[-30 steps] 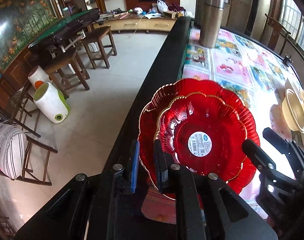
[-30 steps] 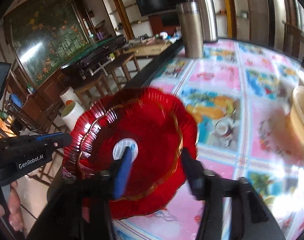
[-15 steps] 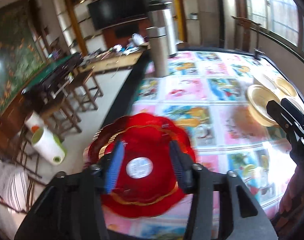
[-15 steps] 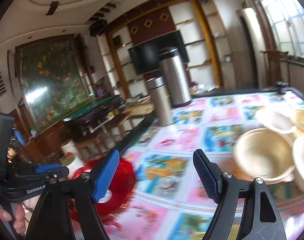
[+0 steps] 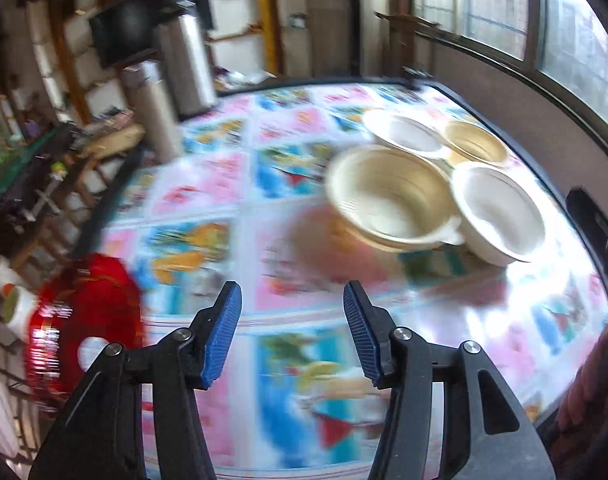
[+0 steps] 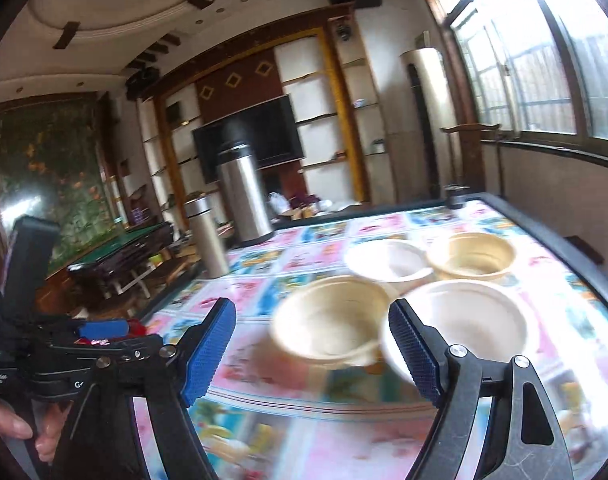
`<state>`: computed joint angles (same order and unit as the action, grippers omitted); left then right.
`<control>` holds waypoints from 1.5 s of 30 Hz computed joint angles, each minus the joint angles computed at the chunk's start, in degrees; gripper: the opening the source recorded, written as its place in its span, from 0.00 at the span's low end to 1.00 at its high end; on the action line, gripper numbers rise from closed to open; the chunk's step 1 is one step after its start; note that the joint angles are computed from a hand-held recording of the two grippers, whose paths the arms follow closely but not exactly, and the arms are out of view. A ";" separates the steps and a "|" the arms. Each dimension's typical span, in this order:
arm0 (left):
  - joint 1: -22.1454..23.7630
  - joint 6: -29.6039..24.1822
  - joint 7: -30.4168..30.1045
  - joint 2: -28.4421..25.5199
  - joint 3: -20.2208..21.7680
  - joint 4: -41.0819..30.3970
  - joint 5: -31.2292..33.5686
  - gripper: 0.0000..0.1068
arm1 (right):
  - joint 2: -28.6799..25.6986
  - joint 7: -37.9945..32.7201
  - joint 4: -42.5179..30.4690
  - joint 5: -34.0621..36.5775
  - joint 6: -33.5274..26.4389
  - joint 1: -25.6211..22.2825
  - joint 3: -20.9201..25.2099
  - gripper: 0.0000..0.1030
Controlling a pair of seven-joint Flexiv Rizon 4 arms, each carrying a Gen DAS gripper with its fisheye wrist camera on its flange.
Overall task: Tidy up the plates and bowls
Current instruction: 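Move the left gripper over to the white paper plate beside the bowls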
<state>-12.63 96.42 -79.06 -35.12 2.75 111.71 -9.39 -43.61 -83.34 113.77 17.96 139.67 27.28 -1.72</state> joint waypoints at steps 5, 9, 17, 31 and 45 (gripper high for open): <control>4.10 -8.62 3.57 -1.55 -9.42 -3.93 -0.94 0.48 | 1.86 4.24 4.48 0.17 2.77 -6.59 0.58 0.79; 2.06 -13.16 3.43 -3.61 -10.03 -8.01 -2.08 0.48 | 2.67 7.67 5.63 1.13 1.03 -10.36 -0.48 0.81; 1.56 -25.98 3.40 -7.35 -13.08 -15.91 -6.61 0.48 | 0.38 17.71 4.67 -9.04 -2.64 -19.36 1.53 0.81; 4.33 -28.17 5.48 -8.37 -17.74 -16.81 -11.96 0.48 | -4.33 33.82 0.79 -33.96 -4.77 -31.10 6.60 0.81; 4.15 -29.34 4.44 -9.30 -17.37 -18.98 -17.26 0.52 | -5.04 37.30 1.05 -36.59 -2.85 -31.44 5.79 0.81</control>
<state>-8.47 67.07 -74.62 -44.42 -14.62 92.73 -26.65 -48.65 -46.04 114.82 -18.63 136.81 -4.17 4.07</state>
